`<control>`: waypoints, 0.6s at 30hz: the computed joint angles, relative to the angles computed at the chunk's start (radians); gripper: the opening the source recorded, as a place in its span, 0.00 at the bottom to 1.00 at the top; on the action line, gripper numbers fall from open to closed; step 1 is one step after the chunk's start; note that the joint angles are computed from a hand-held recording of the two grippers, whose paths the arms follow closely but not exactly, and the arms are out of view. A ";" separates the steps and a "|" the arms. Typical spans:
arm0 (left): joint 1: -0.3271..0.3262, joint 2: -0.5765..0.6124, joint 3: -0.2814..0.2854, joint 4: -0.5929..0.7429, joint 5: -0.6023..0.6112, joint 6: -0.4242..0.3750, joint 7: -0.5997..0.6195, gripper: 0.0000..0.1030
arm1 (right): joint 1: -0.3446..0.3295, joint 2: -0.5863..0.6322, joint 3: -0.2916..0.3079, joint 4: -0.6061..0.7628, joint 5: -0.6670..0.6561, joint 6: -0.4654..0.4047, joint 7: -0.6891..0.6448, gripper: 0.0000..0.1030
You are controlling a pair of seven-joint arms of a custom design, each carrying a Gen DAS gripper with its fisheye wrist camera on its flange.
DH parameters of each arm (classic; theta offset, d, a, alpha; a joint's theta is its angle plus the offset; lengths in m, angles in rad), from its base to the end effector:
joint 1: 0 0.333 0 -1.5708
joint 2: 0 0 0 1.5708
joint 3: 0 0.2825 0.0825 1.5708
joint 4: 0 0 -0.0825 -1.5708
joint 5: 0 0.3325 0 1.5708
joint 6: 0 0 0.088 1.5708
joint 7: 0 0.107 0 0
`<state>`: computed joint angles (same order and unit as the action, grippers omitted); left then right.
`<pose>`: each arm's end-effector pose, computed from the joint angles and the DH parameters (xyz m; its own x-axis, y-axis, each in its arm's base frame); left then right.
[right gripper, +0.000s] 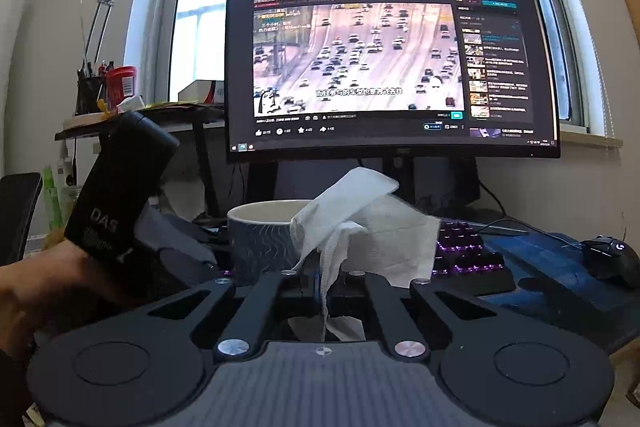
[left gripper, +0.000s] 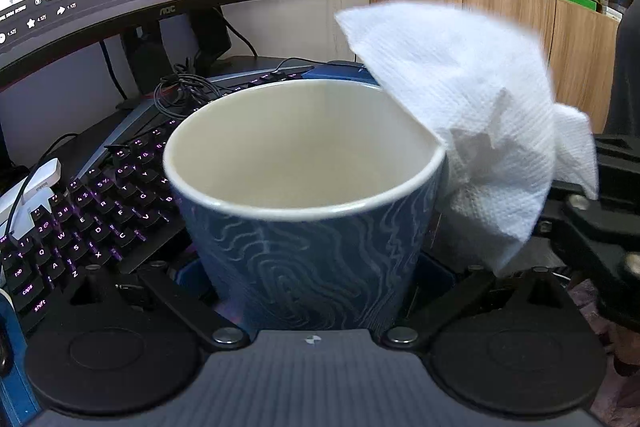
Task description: Clean container
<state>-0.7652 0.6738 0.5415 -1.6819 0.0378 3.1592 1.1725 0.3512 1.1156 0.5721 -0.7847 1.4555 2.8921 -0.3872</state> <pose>0.6323 -0.2276 0.3615 -0.0984 -0.9942 -0.0437 -0.5997 0.0943 -0.7946 0.6498 0.3835 0.3400 0.8278 -0.5579 -0.0590 -0.1160 -0.0672 -0.9910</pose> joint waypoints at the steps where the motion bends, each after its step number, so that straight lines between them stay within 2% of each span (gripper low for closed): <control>1: -0.001 0.002 0.002 0.003 0.001 -0.003 -0.001 1.00 | 0.001 0.000 -0.001 0.000 -0.001 0.000 0.000 0.04; 18: 0.018 -0.003 -0.019 0.011 0.018 -0.008 -0.006 1.00 | 0.013 0.009 -0.006 0.008 -0.031 0.009 0.012 0.04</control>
<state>-0.7469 0.6713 0.5224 -1.6709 0.0554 3.1509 1.1666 0.3647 1.1242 0.5659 -0.7762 1.4245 2.9014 -0.3751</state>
